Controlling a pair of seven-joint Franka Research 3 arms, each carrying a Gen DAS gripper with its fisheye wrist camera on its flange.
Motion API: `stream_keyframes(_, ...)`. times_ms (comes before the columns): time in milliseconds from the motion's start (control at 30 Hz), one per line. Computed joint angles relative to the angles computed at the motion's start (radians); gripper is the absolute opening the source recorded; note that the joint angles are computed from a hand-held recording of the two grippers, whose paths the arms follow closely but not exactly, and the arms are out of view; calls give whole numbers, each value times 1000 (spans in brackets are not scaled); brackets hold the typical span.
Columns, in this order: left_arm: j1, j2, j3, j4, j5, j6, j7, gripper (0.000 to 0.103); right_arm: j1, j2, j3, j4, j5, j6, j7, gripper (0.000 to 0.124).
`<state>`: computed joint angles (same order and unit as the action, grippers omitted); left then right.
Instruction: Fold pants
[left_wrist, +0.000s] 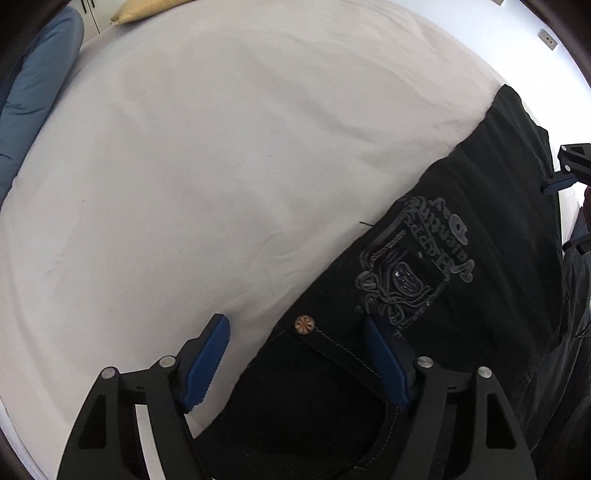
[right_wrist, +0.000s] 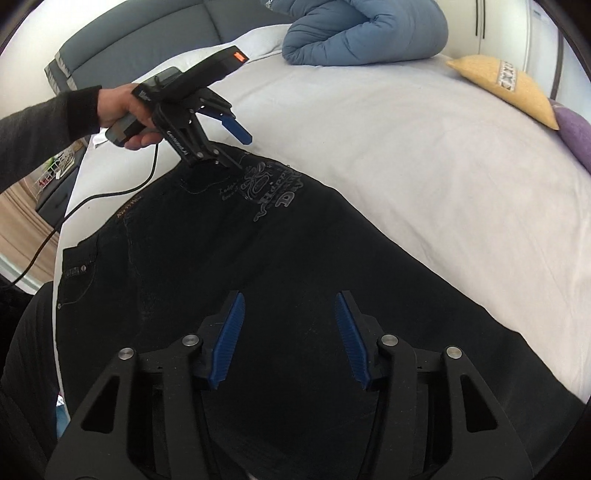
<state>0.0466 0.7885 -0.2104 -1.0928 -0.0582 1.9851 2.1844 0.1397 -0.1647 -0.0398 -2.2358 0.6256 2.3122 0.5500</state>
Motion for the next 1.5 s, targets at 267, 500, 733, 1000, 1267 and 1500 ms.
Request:
stream_keyframes(267, -15, 36, 5, 62, 17, -70, -36, 43, 6, 84, 17, 89, -4, -15, -37, 47)
stream_keyframes(500, -14, -219, -3, -361, 55, 205, 15, 14, 10, 198, 43, 230, -34, -25, -16, 47)
stream_keyframes(733, 8, -505, -26, -790, -31, 560, 123, 14, 26, 301, 68, 364, -159, -50, 22, 47)
stream_keyframes(1000, -7, -620, -2, -933, -95, 670, 217, 14, 37, 411, 79, 534, -269, -177, 52, 47)
stream_keyframes(1267, -9, -574, 16, -860, -93, 644, 220, 14, 41, 397, 80, 527, -319, -179, 35, 6)
stream_keyframes(1500, 0, -618, 8, -897, -102, 656, 250, 14, 62, 220, 84, 317, -390, -7, -38, 2)
